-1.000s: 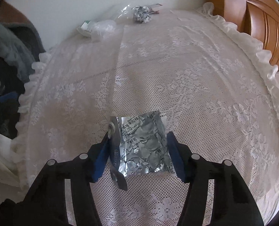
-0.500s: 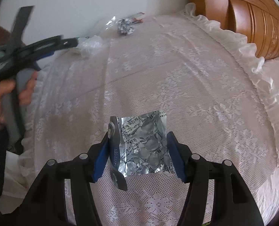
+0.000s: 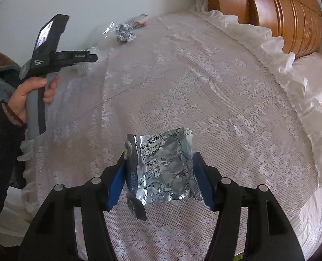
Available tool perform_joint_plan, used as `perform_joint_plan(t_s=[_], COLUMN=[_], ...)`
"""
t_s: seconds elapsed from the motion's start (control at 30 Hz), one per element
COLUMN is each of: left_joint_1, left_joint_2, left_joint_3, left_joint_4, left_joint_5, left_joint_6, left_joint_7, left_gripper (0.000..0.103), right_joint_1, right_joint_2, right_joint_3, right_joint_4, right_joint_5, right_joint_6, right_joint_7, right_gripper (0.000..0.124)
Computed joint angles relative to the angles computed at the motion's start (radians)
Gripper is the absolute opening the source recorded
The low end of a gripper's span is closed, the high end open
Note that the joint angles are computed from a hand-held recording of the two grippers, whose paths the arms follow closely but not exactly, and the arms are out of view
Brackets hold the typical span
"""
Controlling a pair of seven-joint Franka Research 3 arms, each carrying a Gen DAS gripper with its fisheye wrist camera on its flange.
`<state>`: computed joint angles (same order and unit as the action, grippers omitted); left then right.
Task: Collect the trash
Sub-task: 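Carry the foil packet and clear wrapper over the green wastebasket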
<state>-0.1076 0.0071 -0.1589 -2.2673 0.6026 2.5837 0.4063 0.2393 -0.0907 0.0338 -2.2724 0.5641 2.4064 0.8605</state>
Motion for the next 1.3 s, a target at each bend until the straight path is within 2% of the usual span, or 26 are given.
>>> perform_joint_plan(t_s=[0.17, 0.4, 0.6, 0.7, 0.77, 0.8, 0.97, 1.0, 1.1, 1.17, 1.2, 1.3], left_joint_1=[-0.031, -0.102, -0.182, -0.224, -0.263, -0.284, -0.371, -0.388, -0.443, -0.47, -0.485, -0.544], left_joint_2=[-0.099, -0.229, -0.223, -0.174, -0.124, -0.088, 0.08, 0.123, 0.24, 0.307, 0.346, 0.435], left_joint_3=[-0.042, -0.122, -0.174, -0.192, -0.2, -0.205, -0.225, -0.233, -0.247, -0.261, -0.269, -0.265], left_joint_4=[-0.015, -0.023, 0.013, 0.047, 0.083, 0.109, 0.253, 0.297, 0.432, 0.513, 0.562, 0.691], left_joint_5=[0.057, 0.021, -0.031, -0.047, -0.078, -0.095, -0.172, -0.2, -0.239, -0.278, -0.295, -0.307], left_joint_6=[-0.061, -0.134, -0.118, -0.07, -0.014, 0.018, 0.105, 0.105, 0.082, 0.067, 0.053, 0.003], left_joint_7=[-0.065, -0.093, -0.089, -0.072, -0.029, 0.004, 0.201, 0.258, 0.388, 0.48, 0.528, 0.629], left_gripper=[0.03, 0.03, 0.03, 0.03, 0.03, 0.03, 0.03, 0.03, 0.03, 0.03, 0.03, 0.03], right_joint_1=[-0.002, -0.014, -0.066, -0.111, -0.172, -0.184, -0.351, -0.366, -0.479, -0.518, -0.565, -0.632], right_joint_2=[-0.029, -0.132, -0.258, -0.308, -0.357, -0.366, -0.456, -0.461, -0.5, -0.515, -0.527, -0.525], right_joint_3=[-0.008, -0.039, -0.086, -0.109, -0.13, -0.136, -0.17, -0.177, -0.2, -0.213, -0.222, -0.248], right_joint_4=[-0.021, -0.103, -0.216, -0.267, -0.316, -0.326, -0.419, -0.425, -0.464, -0.482, -0.493, -0.497], right_joint_5=[0.032, 0.09, 0.091, 0.058, 0.01, -0.001, -0.13, -0.142, -0.208, -0.229, -0.25, -0.281], right_joint_6=[0.011, 0.025, 0.037, 0.045, 0.055, 0.058, 0.094, 0.097, 0.122, 0.136, 0.144, 0.157], right_joint_7=[-0.02, -0.054, -0.031, -0.001, 0.039, 0.047, 0.157, 0.166, 0.235, 0.256, 0.28, 0.303], right_gripper=[0.06, 0.06, 0.06, 0.06, 0.06, 0.06, 0.06, 0.06, 0.06, 0.061, 0.061, 0.061])
